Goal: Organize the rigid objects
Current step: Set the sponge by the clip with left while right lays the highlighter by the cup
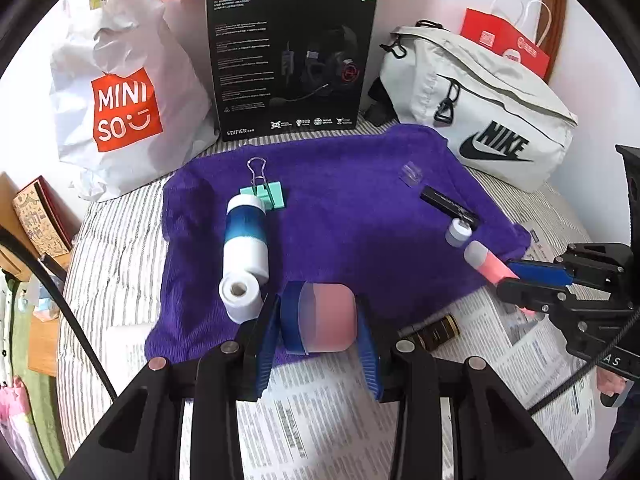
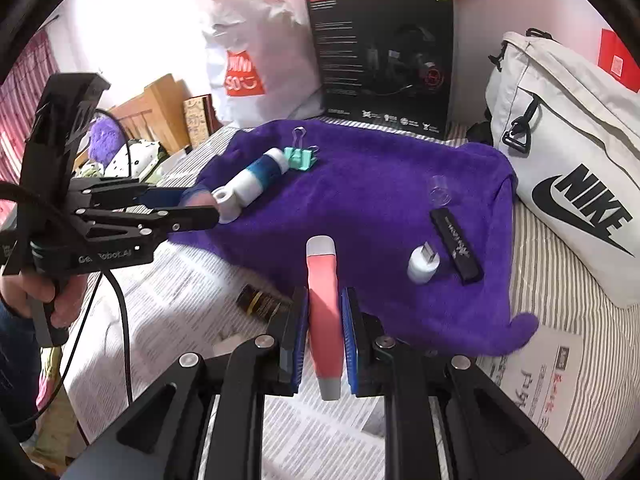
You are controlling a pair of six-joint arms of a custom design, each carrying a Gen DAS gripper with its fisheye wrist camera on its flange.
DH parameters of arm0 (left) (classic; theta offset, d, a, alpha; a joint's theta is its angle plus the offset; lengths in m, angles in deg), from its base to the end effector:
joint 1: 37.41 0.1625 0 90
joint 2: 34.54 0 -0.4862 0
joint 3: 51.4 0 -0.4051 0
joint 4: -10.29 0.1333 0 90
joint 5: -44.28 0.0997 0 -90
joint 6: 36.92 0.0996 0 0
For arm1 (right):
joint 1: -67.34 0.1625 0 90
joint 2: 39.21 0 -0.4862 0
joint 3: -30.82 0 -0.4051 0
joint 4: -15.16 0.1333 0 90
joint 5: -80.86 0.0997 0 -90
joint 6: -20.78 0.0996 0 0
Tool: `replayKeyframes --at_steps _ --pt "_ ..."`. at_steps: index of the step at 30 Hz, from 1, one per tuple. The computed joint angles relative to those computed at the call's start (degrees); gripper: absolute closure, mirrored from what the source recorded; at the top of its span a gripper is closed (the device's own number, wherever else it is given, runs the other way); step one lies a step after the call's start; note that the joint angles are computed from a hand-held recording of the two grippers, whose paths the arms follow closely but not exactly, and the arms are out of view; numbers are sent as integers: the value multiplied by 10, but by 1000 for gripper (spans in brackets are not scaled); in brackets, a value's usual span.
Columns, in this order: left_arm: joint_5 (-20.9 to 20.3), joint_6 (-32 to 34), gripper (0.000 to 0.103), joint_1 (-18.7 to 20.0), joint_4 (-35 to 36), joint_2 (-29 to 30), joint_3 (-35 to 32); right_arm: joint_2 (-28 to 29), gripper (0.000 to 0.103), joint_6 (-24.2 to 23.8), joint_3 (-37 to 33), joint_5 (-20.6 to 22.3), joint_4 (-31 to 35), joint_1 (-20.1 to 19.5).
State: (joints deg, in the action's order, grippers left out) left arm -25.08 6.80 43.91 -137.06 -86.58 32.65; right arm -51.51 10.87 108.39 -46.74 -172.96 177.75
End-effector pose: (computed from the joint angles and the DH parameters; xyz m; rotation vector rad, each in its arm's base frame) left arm 0.0499 -0.7891 0.2895 1.0680 2.4151 -0.4210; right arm 0.3369 -0.6974 -0.1141 0.4002 -2.4097 0.7892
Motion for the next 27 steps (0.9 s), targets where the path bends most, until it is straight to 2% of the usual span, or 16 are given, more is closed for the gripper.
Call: replayKeyframes --at_steps 15,27 --pt "-7 -28 68 2 58 63 -96 35 86 28 -102 -28 50 -31" --pt "11 -31 68 4 82 108 -146 59 86 11 -150 -43 96 -45"
